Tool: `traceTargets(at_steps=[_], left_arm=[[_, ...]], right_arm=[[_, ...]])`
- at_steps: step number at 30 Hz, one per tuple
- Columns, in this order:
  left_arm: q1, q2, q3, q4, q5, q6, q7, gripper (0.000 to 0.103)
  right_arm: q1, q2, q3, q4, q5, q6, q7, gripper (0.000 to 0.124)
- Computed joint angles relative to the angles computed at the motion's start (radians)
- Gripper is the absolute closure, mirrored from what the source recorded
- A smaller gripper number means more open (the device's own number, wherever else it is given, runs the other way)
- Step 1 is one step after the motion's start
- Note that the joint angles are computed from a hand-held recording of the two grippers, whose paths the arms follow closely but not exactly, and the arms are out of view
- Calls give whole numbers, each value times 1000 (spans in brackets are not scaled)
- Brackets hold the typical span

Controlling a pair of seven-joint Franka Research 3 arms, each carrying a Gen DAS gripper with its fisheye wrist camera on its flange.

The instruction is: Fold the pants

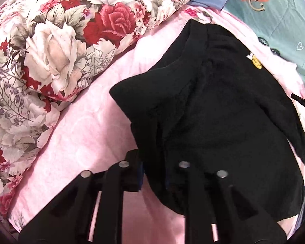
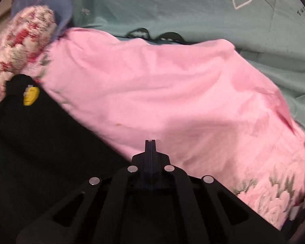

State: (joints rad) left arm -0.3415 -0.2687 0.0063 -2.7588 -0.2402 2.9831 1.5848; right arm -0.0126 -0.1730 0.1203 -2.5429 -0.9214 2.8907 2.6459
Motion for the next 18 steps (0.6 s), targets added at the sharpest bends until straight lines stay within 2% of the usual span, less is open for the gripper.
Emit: traceTargets(at_steps=[1,2,3,4,6,9,11,13,14,15,16,18], left_arm=[[57,-5,-50,-5,59,-1,-43,55],[119,-15,-103,-12,141,0,-104,30],[145,-34,-121,-29,189,16,-128,25],[137,-51,-107,-41,202,24,-124,25],[114,-90,-66,-58,220,13,-113,25],[87,-127,-17,-62,225,5,-96,25],[39,-137,31,-53,201,13,-61,25],[-46,-123,102,-13,148,11,6,25],[-103,-108,146,16,106,4,57,25],[-188,-77,213,69,36,-16,134,24],[-245,-46,256,120,-28,-40,191,24],[-370,51,362,268,-225,-129,341,24]], right_arm=[[21,15,-13,2,63,-6,-65,123],[23,20,-4,8,56,-30,-65,120],[16,15,14,11,-1,-57,-17,106],[13,3,23,7,-60,-60,37,91],[19,-28,22,-9,-101,-45,92,81],[50,-51,19,-9,-46,12,19,81],[63,-42,37,13,-10,48,-39,81],[92,-9,62,69,37,52,-105,80],[102,6,71,90,49,55,-121,80],[107,36,89,130,32,40,-115,79],[129,78,105,189,19,-9,-118,77],[175,120,99,236,41,-36,-163,77]])
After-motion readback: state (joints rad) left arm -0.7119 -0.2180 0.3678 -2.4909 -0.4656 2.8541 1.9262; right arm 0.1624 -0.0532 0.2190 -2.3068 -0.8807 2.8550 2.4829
